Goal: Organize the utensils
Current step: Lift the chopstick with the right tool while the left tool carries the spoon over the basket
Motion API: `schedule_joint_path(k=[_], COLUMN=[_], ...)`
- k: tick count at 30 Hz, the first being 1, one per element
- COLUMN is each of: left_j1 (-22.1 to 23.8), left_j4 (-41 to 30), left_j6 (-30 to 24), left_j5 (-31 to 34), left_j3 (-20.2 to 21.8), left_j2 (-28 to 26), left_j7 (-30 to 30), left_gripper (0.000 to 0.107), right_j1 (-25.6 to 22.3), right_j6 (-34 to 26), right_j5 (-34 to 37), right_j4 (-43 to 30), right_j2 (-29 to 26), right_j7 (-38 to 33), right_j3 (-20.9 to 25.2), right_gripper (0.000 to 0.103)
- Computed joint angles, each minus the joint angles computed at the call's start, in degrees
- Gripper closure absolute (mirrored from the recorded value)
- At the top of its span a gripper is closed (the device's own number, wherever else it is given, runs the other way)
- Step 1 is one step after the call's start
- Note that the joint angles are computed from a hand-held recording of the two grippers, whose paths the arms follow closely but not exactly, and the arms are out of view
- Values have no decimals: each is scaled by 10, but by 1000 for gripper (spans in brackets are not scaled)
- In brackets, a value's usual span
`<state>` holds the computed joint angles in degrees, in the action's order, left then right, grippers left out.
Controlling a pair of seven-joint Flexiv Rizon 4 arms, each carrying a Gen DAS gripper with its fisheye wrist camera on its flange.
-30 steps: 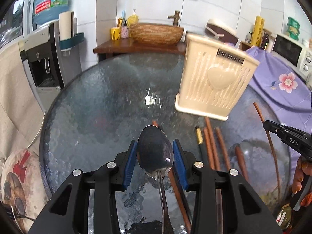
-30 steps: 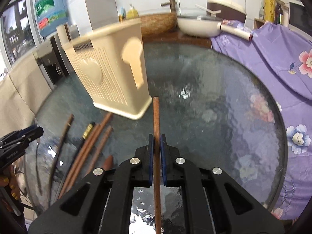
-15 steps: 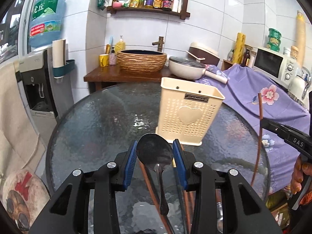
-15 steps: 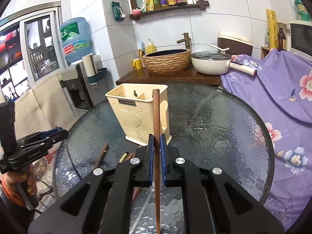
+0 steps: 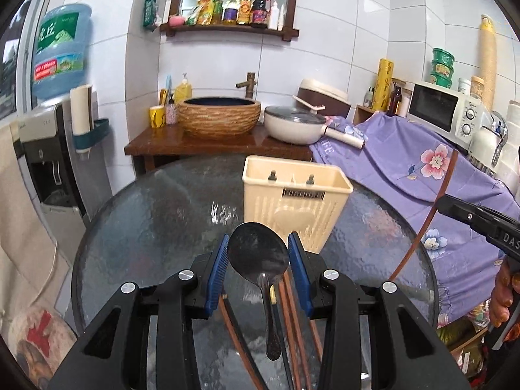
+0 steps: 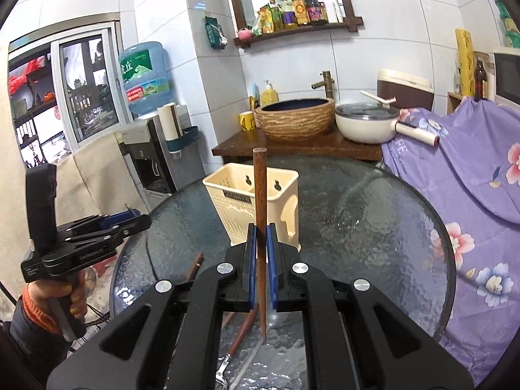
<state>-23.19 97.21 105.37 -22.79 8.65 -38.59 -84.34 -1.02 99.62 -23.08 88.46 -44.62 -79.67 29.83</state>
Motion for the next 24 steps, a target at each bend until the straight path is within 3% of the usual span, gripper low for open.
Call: schedule_joint_path(k=[5, 9, 12, 16, 19, 22, 24], left_j1=[13, 54, 70, 41, 13, 7, 3], left_j4=[-47, -107, -157, -267, -340, -386, -401], left_j6=[-20, -48, -61, -97, -117, -139, -149], left_j5=[2, 12, 15, 6, 7, 24, 36], left_j3=[-6, -47, -60, 13, 93, 129, 151], left_j2=[-7, -12, -24, -74, -119, -155, -173], left_j7=[3, -6, -22, -70, -122, -150, -172], left_gripper=[70, 70, 70, 70, 70, 70, 70], right_j1=[-22, -40, -29, -11, 38, 72, 99], right_j6=[-30, -82, -105, -139, -137, -134, -124], right_j5=[-11, -2, 11, 29, 35, 50, 61], right_j4=[-32, -88, -140, -230, -298, -340, -352], right_j2=[-11, -31, -42, -67, -73, -84, -90], right_j7=[-20, -59, -80, -110, -106, -99, -81], right_j3=[48, 111, 128, 166, 116, 70, 15], right_gripper=[96, 96, 96, 96, 96, 96, 96])
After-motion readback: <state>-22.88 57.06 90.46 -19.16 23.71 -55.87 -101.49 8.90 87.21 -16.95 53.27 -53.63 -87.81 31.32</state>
